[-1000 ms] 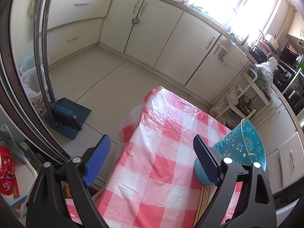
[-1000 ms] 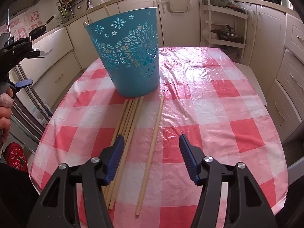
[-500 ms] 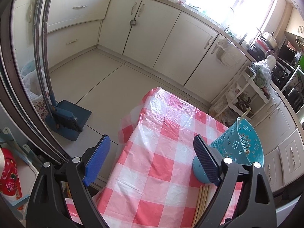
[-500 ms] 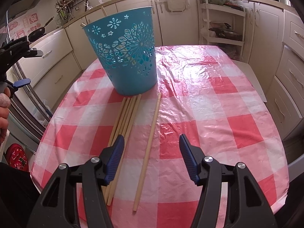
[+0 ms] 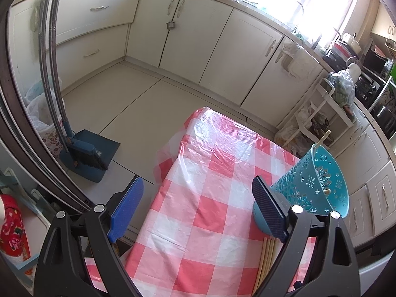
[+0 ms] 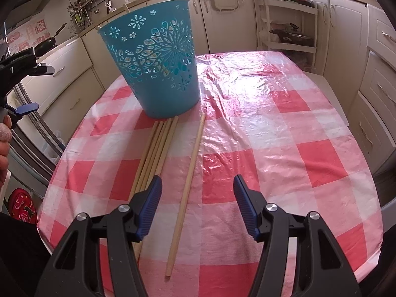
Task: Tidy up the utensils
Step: 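Move the open right tool down over the loose wooden sticks, then close the right tool on one wooden stick, then hold the stick in the right tool while the left tool moves toward the sticks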
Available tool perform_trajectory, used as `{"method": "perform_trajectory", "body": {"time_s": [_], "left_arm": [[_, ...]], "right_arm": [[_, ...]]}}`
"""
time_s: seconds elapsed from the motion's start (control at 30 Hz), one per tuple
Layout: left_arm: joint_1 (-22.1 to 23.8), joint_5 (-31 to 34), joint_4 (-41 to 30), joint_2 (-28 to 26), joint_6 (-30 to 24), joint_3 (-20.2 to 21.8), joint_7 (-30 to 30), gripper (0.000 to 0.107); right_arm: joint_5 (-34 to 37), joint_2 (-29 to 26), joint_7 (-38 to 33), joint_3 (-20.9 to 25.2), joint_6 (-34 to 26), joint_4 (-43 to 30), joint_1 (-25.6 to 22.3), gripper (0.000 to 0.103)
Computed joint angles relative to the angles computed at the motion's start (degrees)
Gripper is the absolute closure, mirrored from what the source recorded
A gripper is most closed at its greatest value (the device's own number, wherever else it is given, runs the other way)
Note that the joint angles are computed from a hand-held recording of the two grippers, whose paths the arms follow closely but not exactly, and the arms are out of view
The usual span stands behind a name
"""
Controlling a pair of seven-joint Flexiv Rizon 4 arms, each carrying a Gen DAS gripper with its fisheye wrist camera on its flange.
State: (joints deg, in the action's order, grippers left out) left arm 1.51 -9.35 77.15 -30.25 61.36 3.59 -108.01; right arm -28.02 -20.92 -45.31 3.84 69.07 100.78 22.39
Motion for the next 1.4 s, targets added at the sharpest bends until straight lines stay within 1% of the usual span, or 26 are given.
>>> {"method": "perform_trajectory", "body": {"time_s": [0.43, 0.53, 0.63, 0.8, 0.9, 0.97, 1.03, 1.1, 1.13, 1.17, 1.23, 1.3, 1.4], "left_arm": [[-0.4, 2.0, -0.2, 0.5, -2.1, 0.7, 0.5, 0.021], [-0.4, 2.3, 0.0, 0.7, -2.3, 0.8, 0.8, 0.021], [-0.5, 2.8, -0.5, 0.6, -3.4, 0.8, 0.9, 0.021], [-0.5, 3.2, -1.0, 0.3, -4.4, 0.6, 1.7, 0.021], [-0.6, 3.5, -1.4, 0.1, -4.8, 0.4, 2.4, 0.021], [-0.9, 3.9, -1.8, -0.1, -5.4, 0.6, 2.6, 0.021], [-1.0, 4.1, -2.3, -0.4, -6.2, 0.5, 2.9, 0.021], [-1.0, 4.2, -2.4, -0.5, -6.7, 0.5, 3.2, 0.021], [-1.1, 4.3, -2.5, -0.5, -6.9, 0.5, 3.3, 0.021], [-1.1, 4.4, -2.5, -0.5, -7.0, 0.5, 3.4, 0.021], [-1.0, 4.2, -2.4, -0.5, -7.3, 0.4, 3.8, 0.021], [-0.9, 4.0, -2.2, -0.3, -7.2, 0.3, 4.0, 0.021], [-0.6, 3.6, -1.6, 0.0, -6.9, 0.1, 4.4, 0.021]], "right_arm": [[0.1, 0.3, -0.5, 0.0, 0.9, 0.4, -0.3, 0.046], [1.0, 0.1, -2.2, 0.8, 0.1, 0.2, -0.7, 0.054], [2.9, -0.6, -3.6, 1.5, -1.1, -0.9, -1.1, 0.057], [3.3, -2.2, -4.3, 0.9, -3.1, -3.3, -0.5, 0.059], [2.9, -4.1, -5.1, 0.3, -4.8, -6.2, -0.1, 0.062], [2.6, -5.6, -5.9, -0.1, -7.1, -8.8, 0.3, 0.063], [2.6, -7.0, -7.0, -0.1, -9.0, -11.3, 0.5, 0.067], [2.6, -7.9, -8.5, -0.1, -10.4, -12.9, 0.6, 0.069], [2.2, -8.2, -9.1, -0.3, -10.9, -13.2, 0.9, 0.074], [1.4, -8.3, -9.7, -0.7, -11.2, -13.3, 1.3, 0.076], [1.0, -8.2, -11.8, -0.4, -10.9, -12.9, 1.1, 0.088], [0.2, -7.6, -13.1, -0.6, -10.8, -12.0, 1.3, 0.094], [0.2, -6.4, -14.2, -0.4, -10.5, -10.3, 1.1, 0.095]]}}
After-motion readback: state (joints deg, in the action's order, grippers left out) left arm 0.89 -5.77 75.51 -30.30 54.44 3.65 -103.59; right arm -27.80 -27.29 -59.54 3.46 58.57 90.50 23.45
